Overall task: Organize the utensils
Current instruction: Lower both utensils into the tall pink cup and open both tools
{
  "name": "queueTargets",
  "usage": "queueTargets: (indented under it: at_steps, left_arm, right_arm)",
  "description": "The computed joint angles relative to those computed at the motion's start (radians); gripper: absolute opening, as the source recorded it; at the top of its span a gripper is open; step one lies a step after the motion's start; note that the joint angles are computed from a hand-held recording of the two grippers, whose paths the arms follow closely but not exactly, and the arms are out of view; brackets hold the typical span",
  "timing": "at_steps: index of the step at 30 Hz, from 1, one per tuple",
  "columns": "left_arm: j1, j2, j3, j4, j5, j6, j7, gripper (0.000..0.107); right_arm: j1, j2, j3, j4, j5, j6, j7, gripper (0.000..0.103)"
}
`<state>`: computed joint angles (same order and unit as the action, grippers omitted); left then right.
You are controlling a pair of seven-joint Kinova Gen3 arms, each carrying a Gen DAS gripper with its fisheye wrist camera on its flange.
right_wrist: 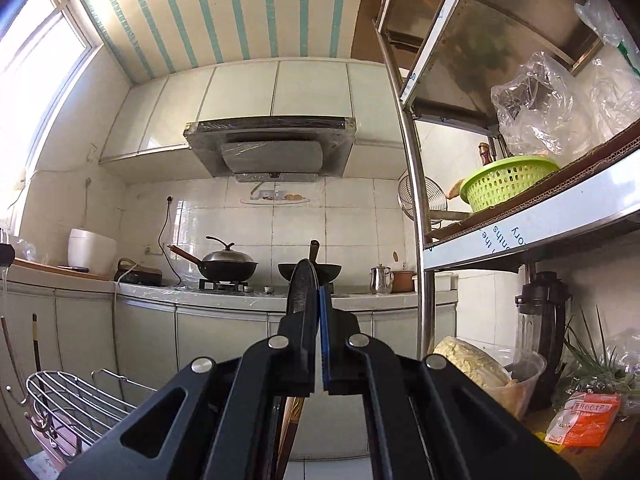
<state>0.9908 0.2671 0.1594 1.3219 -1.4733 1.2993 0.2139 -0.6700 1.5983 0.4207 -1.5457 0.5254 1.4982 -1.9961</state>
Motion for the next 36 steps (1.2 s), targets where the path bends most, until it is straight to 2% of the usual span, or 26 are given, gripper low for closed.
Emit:
queueTargets:
  at_steps: [6, 12, 22, 28, 36]
  left_arm:
    - [-0.018, 0.016, -0.01, 0.012, 0.034, -0.034, -0.015, 0.002]
    - [-0.015, 0.016, -0.005, 0.043, 0.061, -0.054, -0.006, 0.002]
    - [-0.029, -0.013, 0.024, 0.137, 0.11, -0.088, 0.075, 0.002]
    - [-0.051, -0.017, 0.029, 0.154, 0.151, -0.098, 0.084, 0.002]
    - [-0.066, -0.009, 0.027, 0.149, 0.192, -0.095, 0.082, 0.002]
  right_arm:
    - [-0.006, 0.007, -0.01, -0.028, -0.036, 0.045, 0.03, 0.002]
    - [-0.02, 0.005, -0.035, -0.077, -0.109, 0.167, 0.057, 0.002]
    - [-0.031, 0.002, -0.029, -0.124, -0.174, 0.351, 0.045, 0.002]
    - [-0.025, -0.001, -0.037, -0.125, -0.199, 0.394, 0.002, 0.002]
    - [-0.013, -0.022, -0.044, -0.125, -0.257, 0.422, 0.003, 0.002]
